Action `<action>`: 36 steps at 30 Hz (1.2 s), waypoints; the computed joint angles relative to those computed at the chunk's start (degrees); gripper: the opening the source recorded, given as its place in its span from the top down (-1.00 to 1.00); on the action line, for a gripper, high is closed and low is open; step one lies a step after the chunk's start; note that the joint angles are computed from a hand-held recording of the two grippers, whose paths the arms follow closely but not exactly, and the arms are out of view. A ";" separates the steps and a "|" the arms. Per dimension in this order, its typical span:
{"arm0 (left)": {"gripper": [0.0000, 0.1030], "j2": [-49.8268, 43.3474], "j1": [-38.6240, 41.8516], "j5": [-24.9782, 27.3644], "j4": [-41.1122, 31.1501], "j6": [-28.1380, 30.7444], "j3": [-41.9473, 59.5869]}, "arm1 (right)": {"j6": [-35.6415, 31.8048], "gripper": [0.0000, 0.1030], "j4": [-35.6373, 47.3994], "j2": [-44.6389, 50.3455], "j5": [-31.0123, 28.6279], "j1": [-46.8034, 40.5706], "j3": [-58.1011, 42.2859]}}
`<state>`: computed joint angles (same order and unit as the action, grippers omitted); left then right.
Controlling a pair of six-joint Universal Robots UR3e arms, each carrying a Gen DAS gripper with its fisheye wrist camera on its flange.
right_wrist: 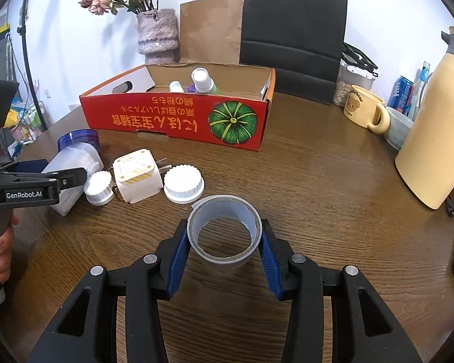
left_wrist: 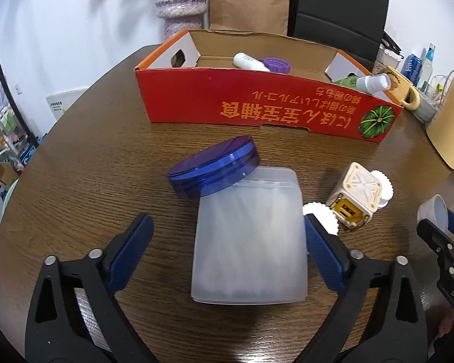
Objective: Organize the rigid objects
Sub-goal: 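Grasp the grey tape roll with the right tool, then grasp the frosted plastic container with the left tool, leaving its blue lid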
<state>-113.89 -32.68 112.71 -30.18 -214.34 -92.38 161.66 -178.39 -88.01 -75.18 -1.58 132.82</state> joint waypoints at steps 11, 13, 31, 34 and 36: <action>-0.21 0.33 0.12 -2.49 4.19 2.15 -1.66 | 0.55 0.06 -0.62 0.23 -0.07 0.92 0.03; -0.21 0.42 0.08 -2.56 4.38 2.10 -1.82 | 1.08 0.06 -1.17 0.42 -0.62 1.59 0.11; -0.21 2.15 -3.20 1.48 7.76 1.83 -4.70 | 2.91 0.06 -4.29 -0.73 -1.11 1.59 2.03; -0.21 2.58 -4.28 3.17 8.58 1.64 -5.34 | 3.36 0.06 -4.95 -1.29 -1.05 1.83 2.78; -0.21 2.94 -4.68 3.71 8.93 1.53 -5.80 | 3.63 0.06 -5.54 -1.61 -1.11 2.09 3.31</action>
<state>-110.95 -37.36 116.43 -21.24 -212.81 -98.19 165.29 -183.93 -89.62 -76.30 0.51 136.13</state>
